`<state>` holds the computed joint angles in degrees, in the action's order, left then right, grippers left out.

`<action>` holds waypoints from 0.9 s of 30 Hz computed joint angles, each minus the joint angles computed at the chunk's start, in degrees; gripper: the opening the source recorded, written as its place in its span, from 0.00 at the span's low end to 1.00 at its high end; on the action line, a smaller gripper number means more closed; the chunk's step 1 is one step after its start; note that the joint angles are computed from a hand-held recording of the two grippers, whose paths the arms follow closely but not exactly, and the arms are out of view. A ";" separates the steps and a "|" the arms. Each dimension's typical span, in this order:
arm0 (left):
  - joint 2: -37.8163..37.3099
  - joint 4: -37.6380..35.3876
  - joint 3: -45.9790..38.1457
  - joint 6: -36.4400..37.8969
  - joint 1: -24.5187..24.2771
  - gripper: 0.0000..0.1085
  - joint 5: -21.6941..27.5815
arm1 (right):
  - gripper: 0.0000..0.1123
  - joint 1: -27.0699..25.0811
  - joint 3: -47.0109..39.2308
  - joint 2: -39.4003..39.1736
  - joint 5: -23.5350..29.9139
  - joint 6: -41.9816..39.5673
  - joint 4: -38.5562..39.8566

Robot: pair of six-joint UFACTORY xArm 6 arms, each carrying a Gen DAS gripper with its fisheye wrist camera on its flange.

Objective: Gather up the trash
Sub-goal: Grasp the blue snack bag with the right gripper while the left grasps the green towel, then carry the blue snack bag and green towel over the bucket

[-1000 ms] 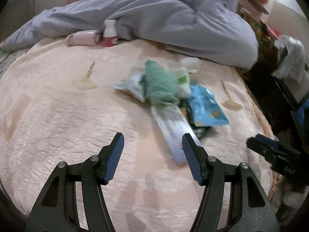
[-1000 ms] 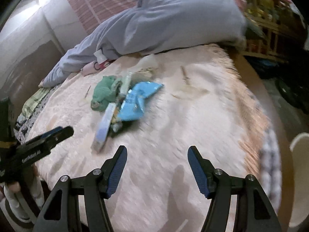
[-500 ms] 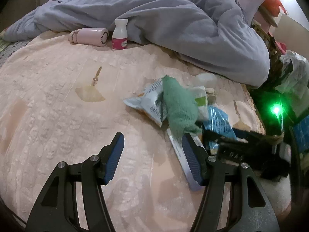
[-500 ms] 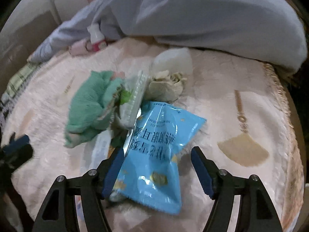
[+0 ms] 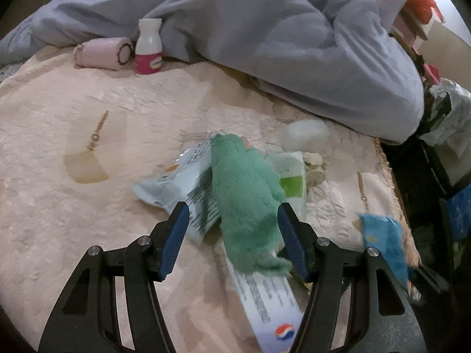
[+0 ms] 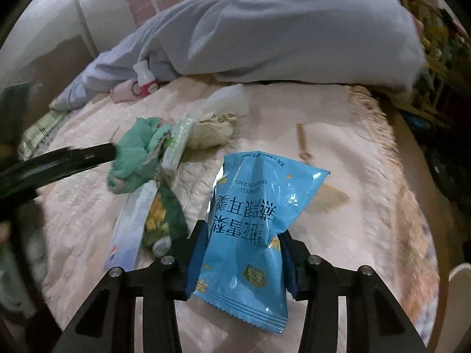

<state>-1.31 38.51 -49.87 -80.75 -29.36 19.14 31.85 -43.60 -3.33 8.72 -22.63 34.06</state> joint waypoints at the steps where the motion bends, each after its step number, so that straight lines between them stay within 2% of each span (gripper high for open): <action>1: 1.05 -1.61 -0.33 1.11 0.51 0.56 -1.53 | 0.39 0.06 0.87 -1.15 0.00 -2.84 3.51; 3: 3.03 -8.39 0.04 5.91 1.63 0.43 -7.29 | 0.39 -0.02 3.01 -3.71 -0.36 -5.21 7.10; 4: 3.58 -12.95 0.06 9.96 1.53 0.33 -8.49 | 0.39 0.03 3.91 -4.86 -0.37 -6.87 9.46; 5: 4.04 -15.20 -0.17 11.83 1.35 0.32 -8.63 | 0.39 0.33 4.34 -5.46 -0.42 -7.30 10.47; 7: 3.24 -14.17 0.19 10.91 1.19 0.29 -8.44 | 0.39 0.60 5.91 -7.13 -0.59 -8.31 11.84; 11: -1.66 -11.99 4.01 7.98 0.13 0.26 -9.41 | 0.39 0.94 9.30 -10.80 -0.66 -8.04 11.61; 15: -7.76 -8.49 7.16 5.32 -2.66 0.26 -7.63 | 0.39 0.96 12.31 -14.81 -0.45 -8.72 12.84; 18: -10.38 -7.37 7.63 5.15 -5.62 0.26 -5.70 | 0.39 1.19 14.50 -17.38 -0.72 -6.61 10.82; 23: -11.77 -4.09 7.35 2.45 -10.13 0.26 -3.92 | 0.39 1.03 17.96 -21.30 -0.62 -2.57 7.91; 27: -10.46 -2.49 5.93 0.50 -13.95 0.26 -2.78 | 0.39 0.15 21.58 -26.03 -0.02 3.25 1.75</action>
<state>-11.77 36.02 -43.95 -80.25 -43.32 16.36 32.00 -22.03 -29.36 8.70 -19.38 35.81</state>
